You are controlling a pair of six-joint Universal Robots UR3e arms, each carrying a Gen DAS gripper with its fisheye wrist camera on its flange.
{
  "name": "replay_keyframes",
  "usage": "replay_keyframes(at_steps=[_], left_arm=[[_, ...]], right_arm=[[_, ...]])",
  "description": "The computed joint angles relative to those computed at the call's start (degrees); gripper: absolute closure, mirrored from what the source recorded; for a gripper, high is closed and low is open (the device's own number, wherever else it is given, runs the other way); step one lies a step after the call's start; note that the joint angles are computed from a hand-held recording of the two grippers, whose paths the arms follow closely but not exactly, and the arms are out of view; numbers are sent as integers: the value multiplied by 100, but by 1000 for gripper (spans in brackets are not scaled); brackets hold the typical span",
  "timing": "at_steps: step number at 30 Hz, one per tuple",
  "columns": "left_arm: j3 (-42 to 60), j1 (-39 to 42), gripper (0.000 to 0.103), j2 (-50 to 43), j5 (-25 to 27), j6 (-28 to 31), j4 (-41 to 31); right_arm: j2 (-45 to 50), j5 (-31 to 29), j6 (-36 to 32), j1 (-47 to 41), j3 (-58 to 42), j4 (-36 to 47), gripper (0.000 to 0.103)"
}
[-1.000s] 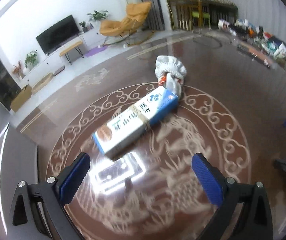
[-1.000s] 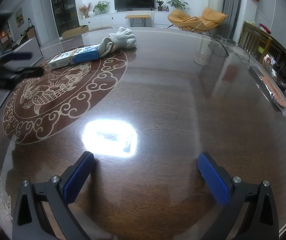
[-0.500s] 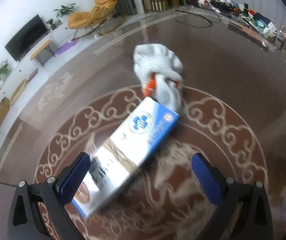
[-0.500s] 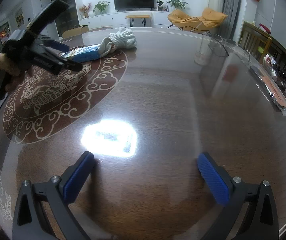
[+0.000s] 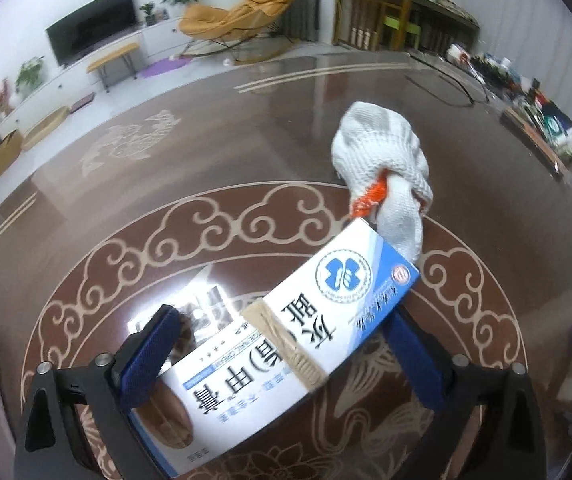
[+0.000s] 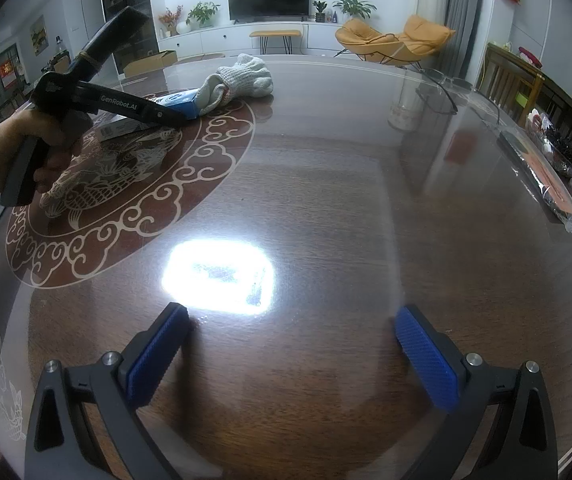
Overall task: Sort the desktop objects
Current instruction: 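Lower the left tool onto the white-and-blue nail cream box and grasp it, then grasp the white knitted glove with the right tool while the left tool holds the cream box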
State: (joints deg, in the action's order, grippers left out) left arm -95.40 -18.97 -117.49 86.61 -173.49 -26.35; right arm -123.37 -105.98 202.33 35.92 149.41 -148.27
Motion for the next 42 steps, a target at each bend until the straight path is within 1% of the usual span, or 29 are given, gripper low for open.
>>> replay_keyframes(at_steps=[1,2,3,4,5,8,11,13,14,21,24,29,35,42], left_arm=[[-75,27,20,24,-6,-18,135],[-138,22,35,58,21,-79,230],[-208,28,42,115,50,-148,291],[-243,24,55,142,90,-221,314],[-282,20,59,194,159,-300,293],[-495,-71,59,321,444,-517,389],[-994,-138,59,582,724,-969,675],[-1361,-181,59,790,923,-1389,839],[-1612,-190,59,955,1030,-1598,918],[-3150,-366,59,2075,1468,-2329,1214],[-3809,-512,59,2593,1590,-2480,1352],[-4576,-658,59,3277,1677,-2617,1463],[-4939,-857,59,3708,1803,-2765,1401],[-5207,-1031,59,3947,1921,-2865,1469]], right_arm=[[-6,5,-7,-9,2,3,0],[-4,4,-6,-7,3,-1,0],[1,0,0,0,1,-2,0],[-4,3,-6,-8,3,-1,0],[-4,3,-6,-8,3,-1,0],[1,0,1,-1,1,-2,0],[1,0,1,-1,1,-2,0],[6,-3,6,3,1,-5,0],[6,-3,6,3,1,-5,0],[8,-5,9,3,1,-6,0],[7,-5,9,3,1,-7,0],[8,-4,9,1,2,-8,0],[12,-7,14,6,1,-11,0],[15,-7,15,8,1,-13,0]])
